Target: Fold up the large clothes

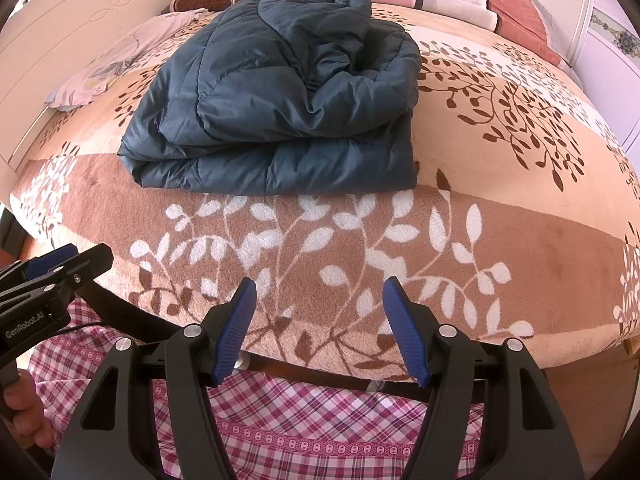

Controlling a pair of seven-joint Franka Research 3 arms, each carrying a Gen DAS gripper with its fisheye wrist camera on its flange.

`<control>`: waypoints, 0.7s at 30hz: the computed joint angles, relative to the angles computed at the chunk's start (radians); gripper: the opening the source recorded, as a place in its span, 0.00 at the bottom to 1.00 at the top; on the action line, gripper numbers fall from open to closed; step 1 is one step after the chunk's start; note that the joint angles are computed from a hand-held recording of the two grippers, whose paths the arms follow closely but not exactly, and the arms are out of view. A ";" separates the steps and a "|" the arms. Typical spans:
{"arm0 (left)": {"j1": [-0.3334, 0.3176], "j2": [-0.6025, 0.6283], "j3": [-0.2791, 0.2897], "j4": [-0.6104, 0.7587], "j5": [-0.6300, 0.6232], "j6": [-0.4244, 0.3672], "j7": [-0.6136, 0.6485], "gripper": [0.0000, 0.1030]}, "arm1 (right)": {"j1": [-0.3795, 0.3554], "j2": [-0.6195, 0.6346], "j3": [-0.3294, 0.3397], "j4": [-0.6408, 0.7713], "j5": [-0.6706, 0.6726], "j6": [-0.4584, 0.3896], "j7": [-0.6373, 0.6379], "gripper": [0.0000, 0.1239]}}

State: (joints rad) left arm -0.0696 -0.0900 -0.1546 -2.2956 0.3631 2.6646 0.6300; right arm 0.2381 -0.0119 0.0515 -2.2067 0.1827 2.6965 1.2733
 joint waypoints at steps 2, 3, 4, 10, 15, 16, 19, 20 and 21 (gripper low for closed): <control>0.000 0.000 0.001 0.001 -0.002 0.000 0.002 0.64 | 0.000 0.000 0.000 0.000 -0.001 0.001 0.002 0.52; 0.000 0.000 0.000 0.001 -0.002 -0.001 0.001 0.64 | 0.000 0.000 0.000 0.001 -0.002 0.000 0.001 0.52; 0.000 0.000 0.001 0.001 -0.002 -0.001 0.001 0.64 | 0.000 0.001 0.000 0.001 -0.004 0.000 0.002 0.52; -0.001 0.000 0.000 0.001 -0.002 -0.001 0.000 0.64 | -0.001 0.001 -0.001 0.002 -0.003 0.002 -0.003 0.52; -0.001 0.001 0.000 0.002 -0.002 -0.002 0.000 0.64 | -0.001 0.001 -0.001 0.001 -0.003 0.003 -0.004 0.52; 0.000 0.001 0.000 0.002 0.000 -0.003 -0.002 0.64 | -0.001 0.000 0.000 0.000 -0.005 0.003 -0.001 0.52; 0.001 -0.001 0.000 -0.006 0.006 0.006 -0.011 0.64 | 0.000 0.000 0.000 -0.001 -0.007 0.003 0.003 0.52; 0.002 -0.002 0.001 -0.008 0.006 0.010 -0.011 0.64 | -0.001 0.000 -0.001 0.000 -0.006 0.002 0.001 0.52; 0.002 -0.003 0.000 -0.009 0.009 0.009 -0.014 0.64 | 0.000 0.000 0.000 -0.001 -0.007 0.003 0.003 0.52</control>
State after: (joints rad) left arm -0.0676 -0.0925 -0.1544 -2.3042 0.3722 2.6737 0.6164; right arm 0.2383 -0.0121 0.0517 -2.2077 0.1752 2.6993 1.2767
